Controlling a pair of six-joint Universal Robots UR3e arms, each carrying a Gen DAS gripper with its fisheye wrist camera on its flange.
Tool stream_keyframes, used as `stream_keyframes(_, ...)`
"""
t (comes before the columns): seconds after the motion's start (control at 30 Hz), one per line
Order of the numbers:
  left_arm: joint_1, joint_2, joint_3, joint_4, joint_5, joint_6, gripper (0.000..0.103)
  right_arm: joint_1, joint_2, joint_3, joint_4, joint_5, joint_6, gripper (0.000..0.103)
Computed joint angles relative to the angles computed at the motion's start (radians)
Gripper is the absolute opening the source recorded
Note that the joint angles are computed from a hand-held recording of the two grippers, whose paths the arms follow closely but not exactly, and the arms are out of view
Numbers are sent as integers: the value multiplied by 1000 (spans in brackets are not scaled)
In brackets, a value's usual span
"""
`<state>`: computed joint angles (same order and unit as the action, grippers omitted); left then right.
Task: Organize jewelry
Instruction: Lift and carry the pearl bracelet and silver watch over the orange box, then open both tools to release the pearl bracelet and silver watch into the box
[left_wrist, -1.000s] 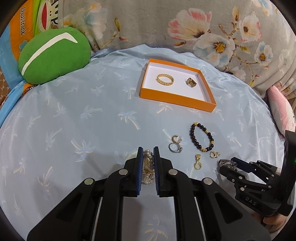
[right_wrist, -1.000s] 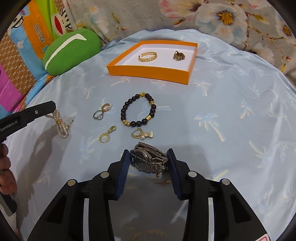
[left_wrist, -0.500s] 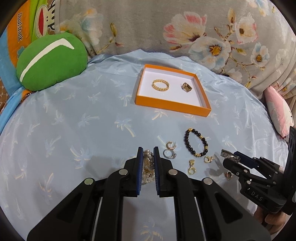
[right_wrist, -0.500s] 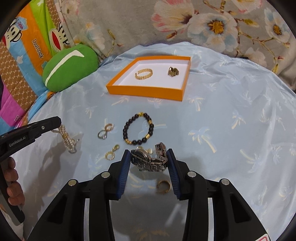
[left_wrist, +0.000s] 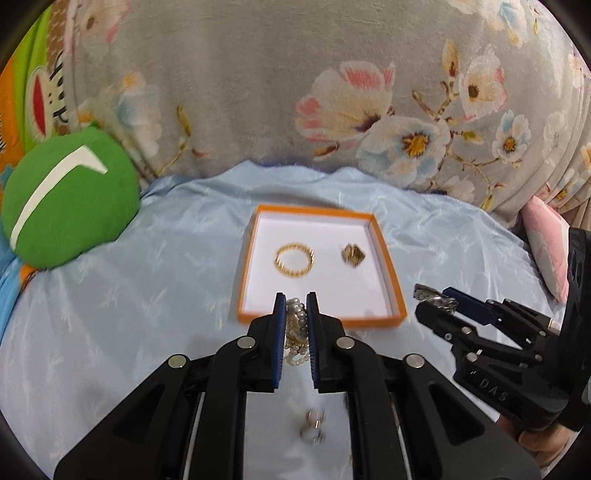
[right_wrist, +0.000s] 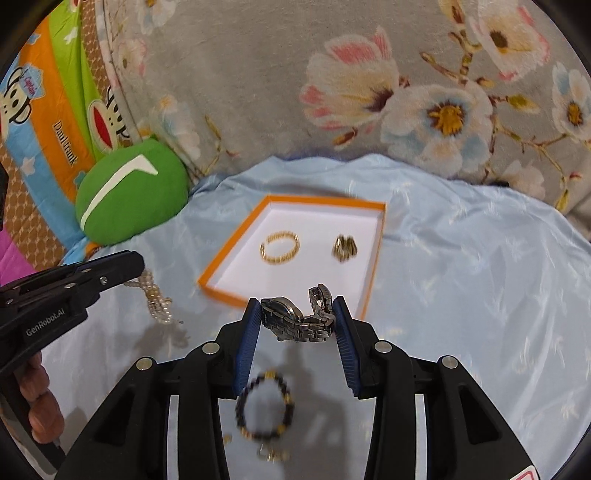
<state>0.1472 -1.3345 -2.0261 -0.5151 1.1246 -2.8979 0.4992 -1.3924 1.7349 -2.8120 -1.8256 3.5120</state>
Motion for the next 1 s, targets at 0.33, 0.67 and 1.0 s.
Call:
stream_keyframes(0.33, -129, -496, 379, 94, 49, -111, 10, -144, 226, -183, -32, 134, -18, 39)
stream_keyframes(0.67, -159, -660, 411, 148, 91, -118, 11, -156, 337, -205, -53, 141, -23, 39)
stream_keyframes(1.0, -129, -626, 338, 267, 66, -136, 56, -141, 295, -149, -123, 89, -18, 42)
